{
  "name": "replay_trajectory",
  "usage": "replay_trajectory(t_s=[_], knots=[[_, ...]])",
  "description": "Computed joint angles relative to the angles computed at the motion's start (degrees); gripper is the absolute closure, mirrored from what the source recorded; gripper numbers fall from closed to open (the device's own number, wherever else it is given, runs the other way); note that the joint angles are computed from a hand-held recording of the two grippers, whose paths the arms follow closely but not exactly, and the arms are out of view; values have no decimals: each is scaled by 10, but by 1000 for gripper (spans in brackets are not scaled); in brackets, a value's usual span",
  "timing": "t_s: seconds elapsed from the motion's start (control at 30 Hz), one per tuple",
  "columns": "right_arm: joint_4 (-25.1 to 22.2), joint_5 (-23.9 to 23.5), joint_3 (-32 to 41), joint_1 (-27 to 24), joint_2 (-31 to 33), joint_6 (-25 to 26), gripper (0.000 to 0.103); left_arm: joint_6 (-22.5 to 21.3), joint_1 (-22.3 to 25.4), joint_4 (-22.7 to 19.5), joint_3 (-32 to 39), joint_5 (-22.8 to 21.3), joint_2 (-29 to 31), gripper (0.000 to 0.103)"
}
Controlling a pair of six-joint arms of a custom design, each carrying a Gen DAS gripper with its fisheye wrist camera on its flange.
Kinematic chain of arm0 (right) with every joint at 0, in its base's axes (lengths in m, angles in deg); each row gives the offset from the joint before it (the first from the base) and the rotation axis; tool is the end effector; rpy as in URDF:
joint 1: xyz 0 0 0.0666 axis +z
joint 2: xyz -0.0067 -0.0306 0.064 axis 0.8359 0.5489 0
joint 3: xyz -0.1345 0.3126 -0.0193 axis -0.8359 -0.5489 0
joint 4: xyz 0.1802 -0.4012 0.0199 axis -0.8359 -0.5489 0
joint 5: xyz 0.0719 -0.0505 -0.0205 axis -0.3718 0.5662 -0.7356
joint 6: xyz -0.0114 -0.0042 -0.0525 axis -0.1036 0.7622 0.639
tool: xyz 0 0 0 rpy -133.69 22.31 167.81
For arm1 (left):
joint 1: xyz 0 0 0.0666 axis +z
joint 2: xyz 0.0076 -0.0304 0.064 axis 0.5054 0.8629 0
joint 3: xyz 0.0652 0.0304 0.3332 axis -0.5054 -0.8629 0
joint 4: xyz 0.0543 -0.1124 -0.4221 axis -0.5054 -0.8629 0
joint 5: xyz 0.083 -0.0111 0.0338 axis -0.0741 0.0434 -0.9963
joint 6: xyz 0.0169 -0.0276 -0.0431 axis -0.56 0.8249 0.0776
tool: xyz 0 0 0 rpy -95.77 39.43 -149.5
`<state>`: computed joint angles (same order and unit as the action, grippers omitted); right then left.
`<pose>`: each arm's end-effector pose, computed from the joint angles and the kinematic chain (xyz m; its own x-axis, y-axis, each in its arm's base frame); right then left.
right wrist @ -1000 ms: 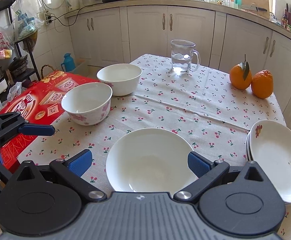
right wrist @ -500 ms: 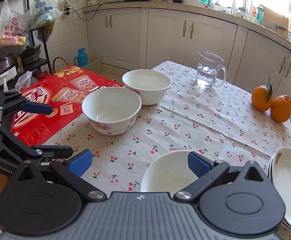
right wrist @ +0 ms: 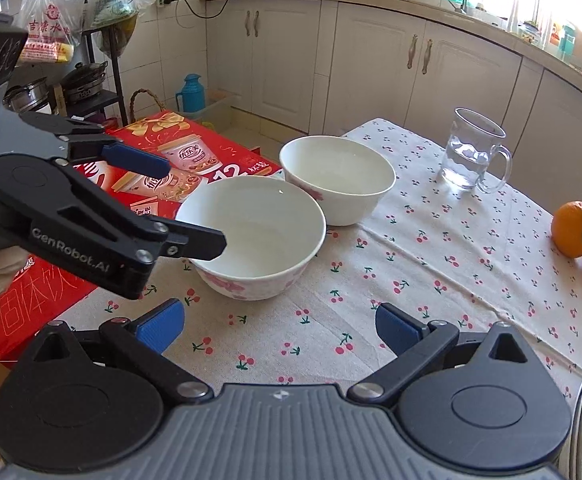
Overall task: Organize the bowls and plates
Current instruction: 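Move the left tool to another white bowl and grasp its rim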
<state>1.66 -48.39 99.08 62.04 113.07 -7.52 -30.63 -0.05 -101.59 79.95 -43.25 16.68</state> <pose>0.6176 0.0745 0.2746 -0.4500 -0.5572 -0.6979 -0.7686 0.6395 -0.0151 0.5735 -0.3244 0.2667 -0.6508 0.0467 -0.7578 0.0959 0.9952 -0.0210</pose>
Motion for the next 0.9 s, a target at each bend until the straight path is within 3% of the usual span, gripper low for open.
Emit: replay_trajectory(t_s=[0.3, 0.57, 0.67, 0.9], knots=[[-38, -4, 54, 16, 43, 36, 0, -1, 25, -35, 56, 51, 45, 11], [-69, -10, 99, 22, 79, 54, 1, 0, 36, -54, 80, 92, 63, 29], [-76, -14, 108, 23, 86, 60, 7, 4, 40, -59, 85, 106, 67, 38], [-97, -32, 120, 20, 94, 77, 17, 1, 43, -65, 92, 121, 71, 43]])
